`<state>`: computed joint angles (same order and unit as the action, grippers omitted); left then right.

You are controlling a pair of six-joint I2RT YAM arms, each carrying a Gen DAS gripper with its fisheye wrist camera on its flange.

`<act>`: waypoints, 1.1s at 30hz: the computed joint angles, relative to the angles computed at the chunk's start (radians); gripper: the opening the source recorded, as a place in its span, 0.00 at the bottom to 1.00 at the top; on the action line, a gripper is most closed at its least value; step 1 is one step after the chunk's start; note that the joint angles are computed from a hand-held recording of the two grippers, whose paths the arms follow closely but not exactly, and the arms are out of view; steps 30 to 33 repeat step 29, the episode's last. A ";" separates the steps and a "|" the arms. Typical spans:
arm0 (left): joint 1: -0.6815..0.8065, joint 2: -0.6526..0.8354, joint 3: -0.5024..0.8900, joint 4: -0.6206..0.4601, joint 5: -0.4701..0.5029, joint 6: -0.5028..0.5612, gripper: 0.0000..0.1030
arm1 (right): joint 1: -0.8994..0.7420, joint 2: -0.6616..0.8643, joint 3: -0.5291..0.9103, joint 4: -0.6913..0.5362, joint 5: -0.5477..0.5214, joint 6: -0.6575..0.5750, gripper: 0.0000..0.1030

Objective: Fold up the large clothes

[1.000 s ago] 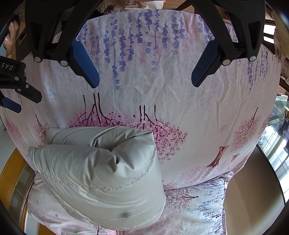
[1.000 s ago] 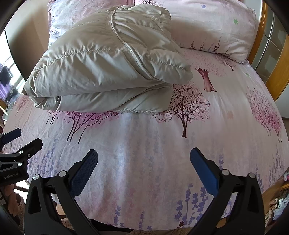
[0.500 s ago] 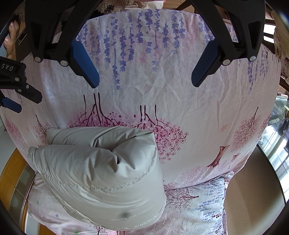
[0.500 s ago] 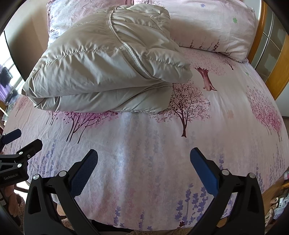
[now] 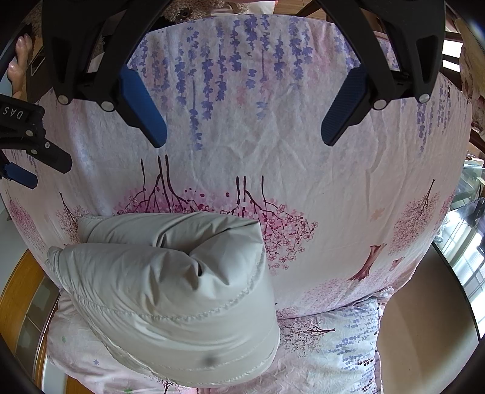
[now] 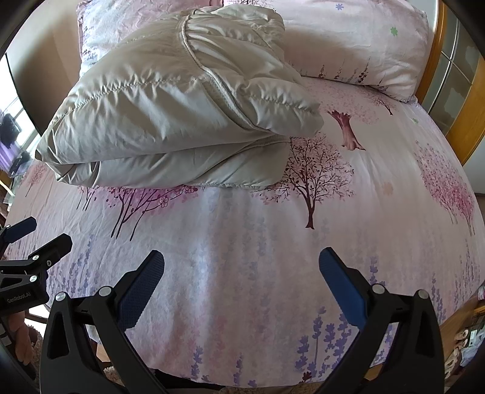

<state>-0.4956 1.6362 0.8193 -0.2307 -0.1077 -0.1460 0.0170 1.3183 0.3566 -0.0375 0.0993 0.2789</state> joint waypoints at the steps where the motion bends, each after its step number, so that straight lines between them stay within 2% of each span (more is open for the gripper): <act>1: 0.001 0.000 0.000 0.001 0.000 0.000 0.98 | -0.001 0.001 0.000 0.000 0.000 0.000 0.99; 10: -0.013 0.001 -0.008 0.016 -0.019 -0.008 0.98 | 0.001 0.006 0.000 0.006 -0.001 0.001 0.99; 33: 0.004 0.006 0.008 0.003 0.010 0.002 0.98 | 0.000 0.010 0.001 0.009 -0.002 0.000 0.99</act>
